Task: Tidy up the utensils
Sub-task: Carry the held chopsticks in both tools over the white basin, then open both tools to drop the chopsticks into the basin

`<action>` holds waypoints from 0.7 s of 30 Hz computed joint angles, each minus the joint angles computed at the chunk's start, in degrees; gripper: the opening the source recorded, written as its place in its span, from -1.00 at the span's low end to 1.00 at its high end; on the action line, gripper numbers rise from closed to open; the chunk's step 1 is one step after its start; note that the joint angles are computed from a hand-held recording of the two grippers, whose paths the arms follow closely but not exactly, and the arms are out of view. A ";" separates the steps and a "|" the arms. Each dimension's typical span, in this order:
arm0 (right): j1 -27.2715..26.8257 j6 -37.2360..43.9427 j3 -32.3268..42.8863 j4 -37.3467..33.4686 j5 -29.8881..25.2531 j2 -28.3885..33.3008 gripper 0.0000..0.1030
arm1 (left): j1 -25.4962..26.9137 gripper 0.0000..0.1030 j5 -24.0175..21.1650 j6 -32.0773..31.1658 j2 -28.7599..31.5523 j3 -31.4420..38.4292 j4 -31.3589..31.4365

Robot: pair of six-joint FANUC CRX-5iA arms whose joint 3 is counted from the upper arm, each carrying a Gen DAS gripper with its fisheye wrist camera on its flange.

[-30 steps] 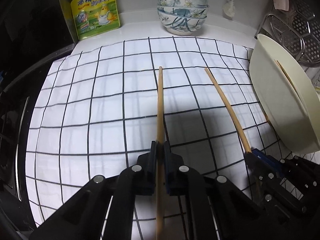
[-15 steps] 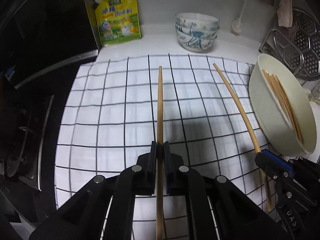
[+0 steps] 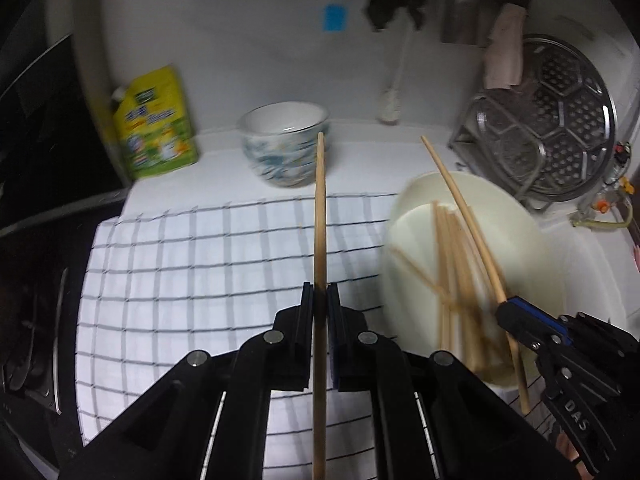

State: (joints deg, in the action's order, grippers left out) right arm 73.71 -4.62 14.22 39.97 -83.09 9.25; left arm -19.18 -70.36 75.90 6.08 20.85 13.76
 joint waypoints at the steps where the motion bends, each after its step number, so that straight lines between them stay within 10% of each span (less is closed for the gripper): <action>1: 0.15 -1.35 -1.85 0.13 -0.57 -1.54 -0.88 | -0.96 -0.86 -0.02 0.32 0.59 0.72 0.20; 21: -3.01 -8.57 -18.07 -7.94 0.27 -14.74 -0.88 | -14.91 -0.85 -5.67 5.13 15.00 15.00 -3.95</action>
State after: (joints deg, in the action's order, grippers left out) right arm 70.70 -13.20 -3.85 32.03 -82.81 -5.50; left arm -34.08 -76.03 81.03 21.08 35.86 9.81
